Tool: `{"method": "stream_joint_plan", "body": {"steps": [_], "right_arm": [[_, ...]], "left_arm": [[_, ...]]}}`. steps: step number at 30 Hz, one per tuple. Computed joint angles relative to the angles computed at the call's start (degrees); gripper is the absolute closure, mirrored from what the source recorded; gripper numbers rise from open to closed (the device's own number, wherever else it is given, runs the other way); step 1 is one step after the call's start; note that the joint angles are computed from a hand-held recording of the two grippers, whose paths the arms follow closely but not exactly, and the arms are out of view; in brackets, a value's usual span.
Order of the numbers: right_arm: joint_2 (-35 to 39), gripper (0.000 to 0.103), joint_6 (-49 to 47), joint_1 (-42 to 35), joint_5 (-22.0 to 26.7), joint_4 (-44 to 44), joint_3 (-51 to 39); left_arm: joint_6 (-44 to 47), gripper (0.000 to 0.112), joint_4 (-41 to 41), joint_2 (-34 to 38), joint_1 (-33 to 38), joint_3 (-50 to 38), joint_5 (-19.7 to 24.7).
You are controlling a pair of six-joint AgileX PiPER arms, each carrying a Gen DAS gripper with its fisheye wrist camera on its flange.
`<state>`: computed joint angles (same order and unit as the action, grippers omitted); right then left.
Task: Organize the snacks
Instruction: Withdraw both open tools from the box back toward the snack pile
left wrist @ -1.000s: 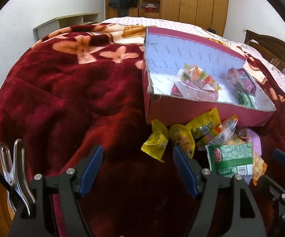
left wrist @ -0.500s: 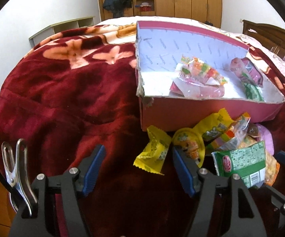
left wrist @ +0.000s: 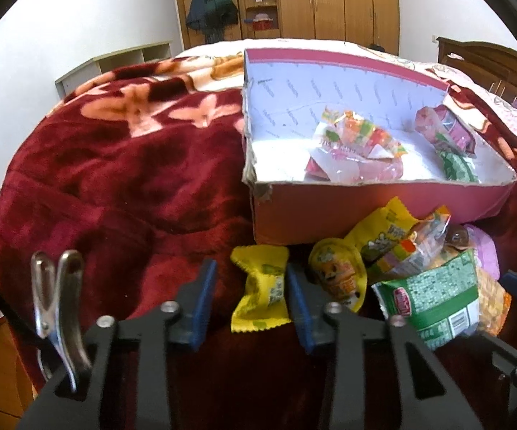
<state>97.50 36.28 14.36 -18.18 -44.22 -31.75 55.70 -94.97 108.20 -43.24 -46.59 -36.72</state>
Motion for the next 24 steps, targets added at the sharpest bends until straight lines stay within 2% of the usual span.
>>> {"method": "stream_joint_plan", "body": {"steps": [2, 7, 13, 16, 18, 20, 24], "right_arm": [[0.11, 0.027, -0.47, 0.41, -0.01, 0.42, -0.05], [0.57, 0.03, -0.72, 0.83, -0.02, 0.78, -0.59], [0.86, 0.035, -0.21, 0.49, -0.77, 0.09, -0.61], [0.44, 0.043, -0.02, -0.09, -1.19, 0.27, -0.19], [-0.3, 0.053, -0.69, -0.02, -0.99, 0.98, 0.3], [-1.75, 0.053, -2.78, 0.91, 1.14, 3.72, 0.9], [-3.15, 0.052, -1.68, 1.52, 2.2, 2.25, 1.25]], "left_arm": [[-1.69, 0.081, 1.44, -1.06, -0.19, 1.16, 0.22], [-3.76, 0.082, 3.67, -4.37, -2.05, 3.67, 0.36], [-2.26, 0.082, 3.43, -7.03, -2.8, 3.69, 6.75], [-2.31, 0.082, 2.5, -6.76, -3.2, 3.69, 8.87], [-1.3, 0.082, 0.42, -6.08, -4.69, 3.48, 7.65], [0.26, 0.082, -1.55, -5.43, -5.74, 3.25, 6.31], [-1.88, 0.082, -0.06, -4.51, -4.79, 3.85, 7.55]]}}
